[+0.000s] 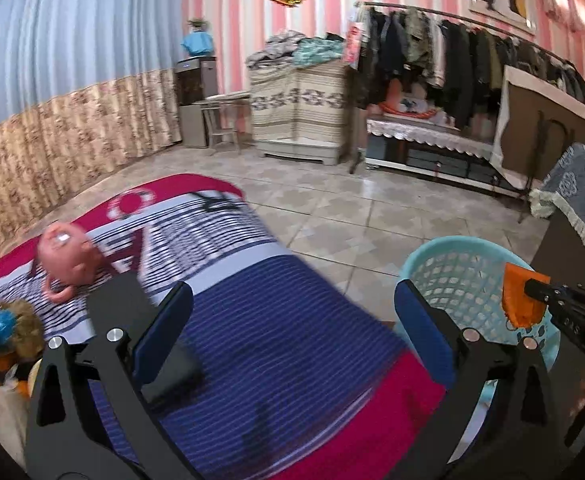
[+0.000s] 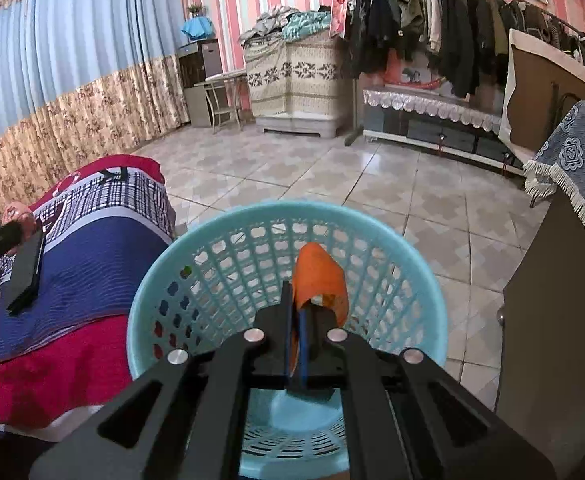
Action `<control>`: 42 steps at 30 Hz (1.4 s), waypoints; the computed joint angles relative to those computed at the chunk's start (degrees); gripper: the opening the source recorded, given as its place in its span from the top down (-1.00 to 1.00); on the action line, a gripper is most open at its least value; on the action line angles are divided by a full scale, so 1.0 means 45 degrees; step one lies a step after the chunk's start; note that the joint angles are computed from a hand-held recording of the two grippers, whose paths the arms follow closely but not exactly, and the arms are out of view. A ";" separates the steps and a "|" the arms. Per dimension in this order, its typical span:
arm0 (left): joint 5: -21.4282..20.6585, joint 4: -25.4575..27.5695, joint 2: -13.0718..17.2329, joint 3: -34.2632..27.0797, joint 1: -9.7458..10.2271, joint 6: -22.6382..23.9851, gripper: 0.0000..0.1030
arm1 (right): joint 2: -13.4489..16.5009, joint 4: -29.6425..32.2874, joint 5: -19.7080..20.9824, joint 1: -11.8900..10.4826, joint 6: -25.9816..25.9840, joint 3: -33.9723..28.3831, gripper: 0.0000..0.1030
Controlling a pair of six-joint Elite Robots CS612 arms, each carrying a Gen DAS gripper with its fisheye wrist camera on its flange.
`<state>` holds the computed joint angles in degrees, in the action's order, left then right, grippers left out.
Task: Collect trash
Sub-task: 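Carry both items over the blue basket and open both grippers to drop them, then grasp the orange round lid on the tan phone case with the left gripper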
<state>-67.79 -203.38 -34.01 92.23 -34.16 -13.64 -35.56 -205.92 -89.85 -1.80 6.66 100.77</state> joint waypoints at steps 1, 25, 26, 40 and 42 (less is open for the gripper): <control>0.0111 -0.0105 -0.0117 0.0250 0.0046 -0.0120 -0.89 | -0.0025 0.0075 0.0018 0.0007 0.0041 0.0002 0.75; 0.2397 -0.1724 -0.1769 0.4714 0.1311 -0.2355 -0.89 | -0.0169 -0.1266 -0.1522 0.1885 -0.0584 -0.0243 -0.76; 0.2518 -0.1698 -0.1787 0.4797 0.1378 -0.2420 -0.89 | -0.0146 -0.1307 -0.1401 0.2008 -0.0676 -0.0294 -0.76; 0.1901 0.0009 -0.1356 0.4761 0.3356 -0.3767 -0.89 | 0.0387 -0.0098 0.0028 0.3658 -0.1847 -0.1420 -0.76; 0.1647 0.0232 -0.1284 0.4541 0.3504 -0.3577 -0.88 | 0.0466 0.0133 0.0238 0.3799 -0.1992 -0.1544 -0.76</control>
<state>-60.37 -202.34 -39.79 112.66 -18.39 -29.74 -33.46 -205.32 -88.78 15.29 -2.30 93.82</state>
